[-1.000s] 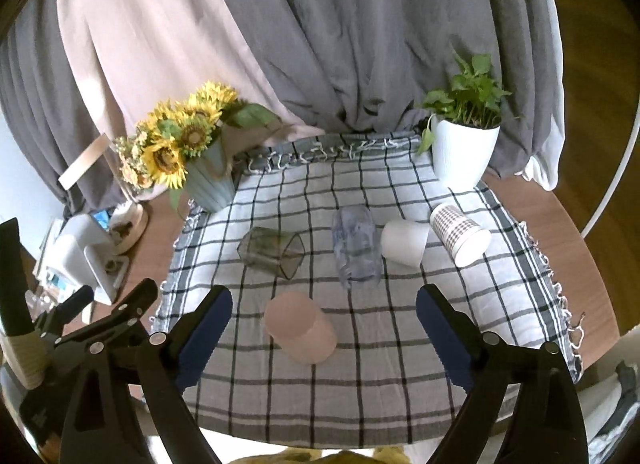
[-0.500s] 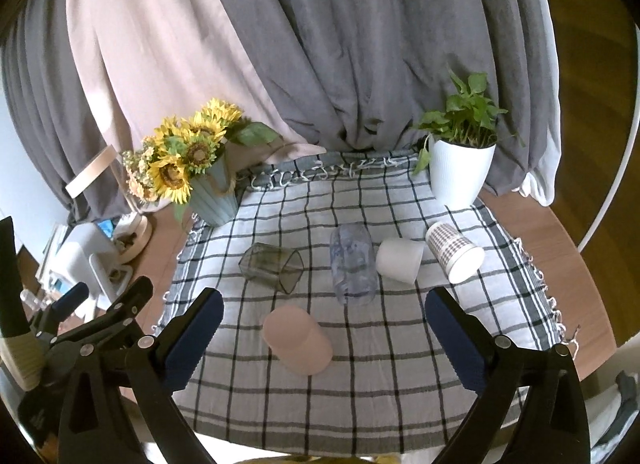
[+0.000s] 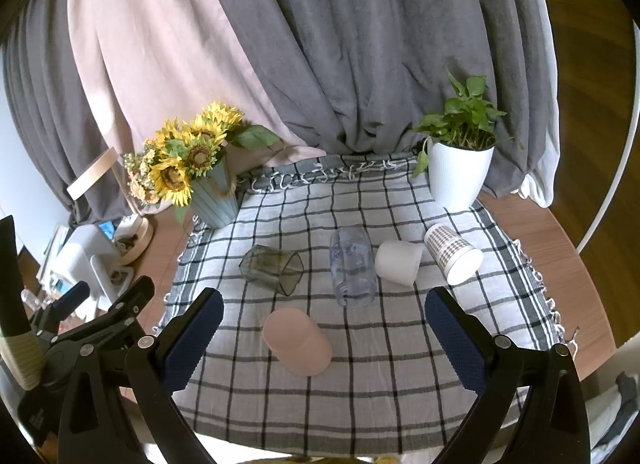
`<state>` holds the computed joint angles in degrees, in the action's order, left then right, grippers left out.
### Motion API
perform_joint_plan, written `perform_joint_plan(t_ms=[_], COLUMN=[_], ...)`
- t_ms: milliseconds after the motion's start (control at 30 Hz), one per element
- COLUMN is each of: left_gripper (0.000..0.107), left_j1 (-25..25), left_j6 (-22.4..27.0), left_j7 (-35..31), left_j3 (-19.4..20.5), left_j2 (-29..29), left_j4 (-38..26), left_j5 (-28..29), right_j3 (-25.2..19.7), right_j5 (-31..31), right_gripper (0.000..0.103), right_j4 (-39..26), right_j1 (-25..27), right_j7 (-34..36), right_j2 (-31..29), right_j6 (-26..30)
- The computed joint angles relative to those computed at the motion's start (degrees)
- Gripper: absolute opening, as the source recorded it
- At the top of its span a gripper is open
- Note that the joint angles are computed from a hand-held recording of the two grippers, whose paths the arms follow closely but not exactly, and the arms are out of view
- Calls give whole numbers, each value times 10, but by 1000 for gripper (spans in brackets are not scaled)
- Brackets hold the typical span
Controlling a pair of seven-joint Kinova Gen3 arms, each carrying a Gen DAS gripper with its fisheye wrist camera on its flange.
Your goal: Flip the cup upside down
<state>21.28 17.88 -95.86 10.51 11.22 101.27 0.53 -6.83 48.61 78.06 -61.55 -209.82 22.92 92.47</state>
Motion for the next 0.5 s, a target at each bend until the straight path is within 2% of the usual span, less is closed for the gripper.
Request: perform_joint_plan(t_ms=[500], left_gripper=[103], left_j1=[-7], left_j6=[0], left_j7=[-10], left_j3=[5], left_j2=[-6], left_j4=[5], left_j5=[8], right_j3=[-2], right_j5=[-3], right_gripper=[101], right_j4=[-2], right_j1=[-5], right_j7=[-9], right_j2=[2], right_j6=[3])
